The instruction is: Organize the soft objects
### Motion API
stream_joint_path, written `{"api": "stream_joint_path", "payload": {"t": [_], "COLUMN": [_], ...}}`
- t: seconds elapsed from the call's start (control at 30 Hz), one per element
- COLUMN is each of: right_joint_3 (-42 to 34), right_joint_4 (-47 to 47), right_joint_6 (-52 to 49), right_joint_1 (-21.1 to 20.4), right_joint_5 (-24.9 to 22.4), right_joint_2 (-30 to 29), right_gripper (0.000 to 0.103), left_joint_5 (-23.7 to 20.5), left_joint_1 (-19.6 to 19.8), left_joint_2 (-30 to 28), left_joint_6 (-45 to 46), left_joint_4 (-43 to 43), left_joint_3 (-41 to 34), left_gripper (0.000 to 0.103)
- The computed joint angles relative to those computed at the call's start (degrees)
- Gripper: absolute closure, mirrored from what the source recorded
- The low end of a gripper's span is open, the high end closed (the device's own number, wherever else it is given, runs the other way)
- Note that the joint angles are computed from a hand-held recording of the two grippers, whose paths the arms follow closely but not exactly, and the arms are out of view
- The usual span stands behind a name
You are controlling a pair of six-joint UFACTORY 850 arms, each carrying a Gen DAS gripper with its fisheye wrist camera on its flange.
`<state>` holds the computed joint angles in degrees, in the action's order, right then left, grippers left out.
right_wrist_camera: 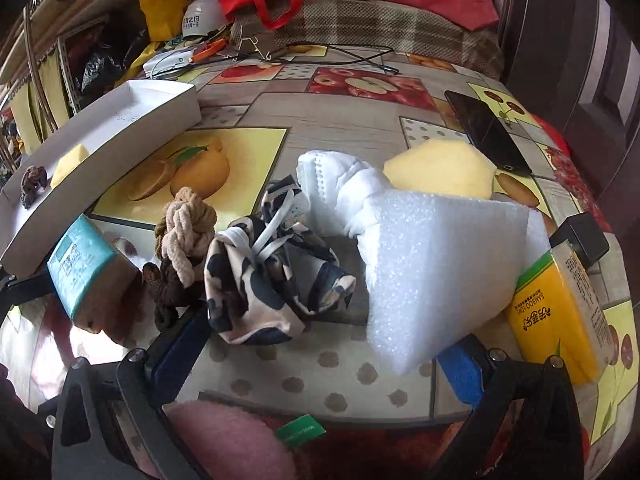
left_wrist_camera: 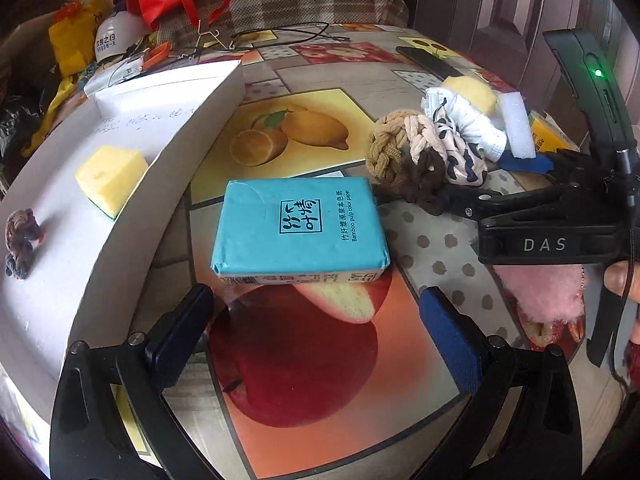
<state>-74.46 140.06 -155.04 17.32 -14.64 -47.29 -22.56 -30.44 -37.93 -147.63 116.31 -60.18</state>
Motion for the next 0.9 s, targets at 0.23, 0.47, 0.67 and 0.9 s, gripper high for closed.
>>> {"api": "stream_joint_path", "payload": {"t": [0.23,0.47,0.67,0.9], "right_joint_3": [-0.7,-0.7,-0.7,-0.7], "right_joint_4": [-1.3,-1.3,-1.2,-1.1], "right_joint_6": [1.2,1.3,1.2,1.2], "right_joint_1": [0.0,0.0,0.1,0.1], "right_joint_5": [0.5,0.5,0.5,0.5], "right_joint_2": [-0.3,-0.3,-0.3,-0.3], "right_gripper": [0.000,0.000,0.000,0.000], "left_joint_5": [-0.3,-0.3,-0.3,-0.3], "left_joint_1": [-0.3,-0.3,-0.3,-0.3], "left_joint_2": [-0.1,-0.2,-0.2,-0.2], "left_joint_6": [3.5,3.6,3.6,3.7], "left_joint_4": [-3.3,-3.4,-3.4,-3.4], "left_joint_3": [-0.3,-0.4,-0.3,-0.4], "left_gripper": [0.000,0.000,0.000,0.000]}}
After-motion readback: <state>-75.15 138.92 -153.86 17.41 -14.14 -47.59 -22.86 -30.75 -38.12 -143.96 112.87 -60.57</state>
